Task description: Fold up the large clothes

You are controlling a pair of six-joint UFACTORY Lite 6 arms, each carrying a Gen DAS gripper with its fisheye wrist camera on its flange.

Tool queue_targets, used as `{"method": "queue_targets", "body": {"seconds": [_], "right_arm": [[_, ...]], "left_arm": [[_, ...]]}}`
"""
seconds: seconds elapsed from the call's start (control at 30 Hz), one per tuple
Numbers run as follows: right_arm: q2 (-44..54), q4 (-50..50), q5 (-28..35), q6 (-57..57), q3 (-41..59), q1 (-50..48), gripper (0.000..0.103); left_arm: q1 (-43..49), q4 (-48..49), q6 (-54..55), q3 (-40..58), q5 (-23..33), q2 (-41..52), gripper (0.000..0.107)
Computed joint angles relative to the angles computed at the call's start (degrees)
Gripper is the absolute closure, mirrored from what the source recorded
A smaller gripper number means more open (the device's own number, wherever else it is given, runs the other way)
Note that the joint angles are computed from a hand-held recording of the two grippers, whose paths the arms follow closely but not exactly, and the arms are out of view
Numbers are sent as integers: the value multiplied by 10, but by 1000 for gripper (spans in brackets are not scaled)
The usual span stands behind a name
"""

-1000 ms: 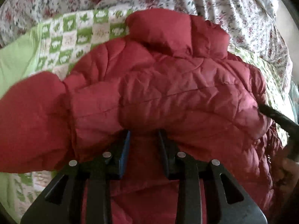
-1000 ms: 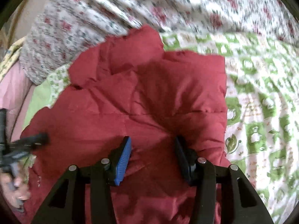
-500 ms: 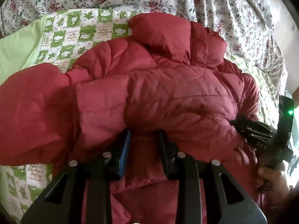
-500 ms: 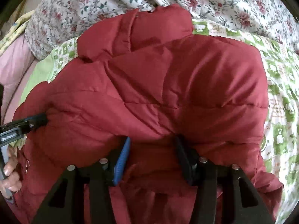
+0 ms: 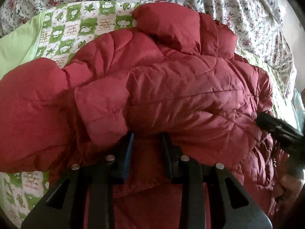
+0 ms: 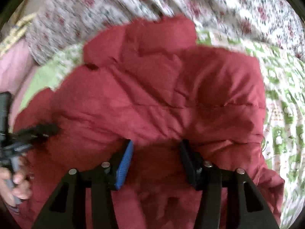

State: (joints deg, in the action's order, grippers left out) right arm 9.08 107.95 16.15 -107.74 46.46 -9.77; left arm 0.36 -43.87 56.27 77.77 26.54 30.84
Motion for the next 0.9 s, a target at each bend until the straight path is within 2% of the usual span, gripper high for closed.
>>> {"method": "queue_targets", "body": {"seconds": [0.07,0.1,0.23,0.37,0.47,0.57,0.7,0.9], "right_arm": [[-24,3,-12,-5,-10,23,49],[-17,-27,-21,24,-1,34,50],[71,-146,-35,146,58,38,49],[97,-115,-4,115,69,16,49],[53,-139,26,147,38,-2,48],[-16,-140,69,148,-15,-27,48],[-100,-166,109,169,-79,-48,48],[-214,-276,169,253,-144,-87,48]], "left_arm": [[-5,13,-11,-9,-8,-11,79],[-6,20,-19,-9,-7,-12,79],[6,35,-45,9,30,-10,79],[38,-19,-3,-11,75,-41,79],[91,-80,53,-48,133,-87,78],[143,-93,69,-77,160,-121,77],[212,-104,72,-85,197,-126,77],[306,-125,100,-64,234,-101,77]]}}
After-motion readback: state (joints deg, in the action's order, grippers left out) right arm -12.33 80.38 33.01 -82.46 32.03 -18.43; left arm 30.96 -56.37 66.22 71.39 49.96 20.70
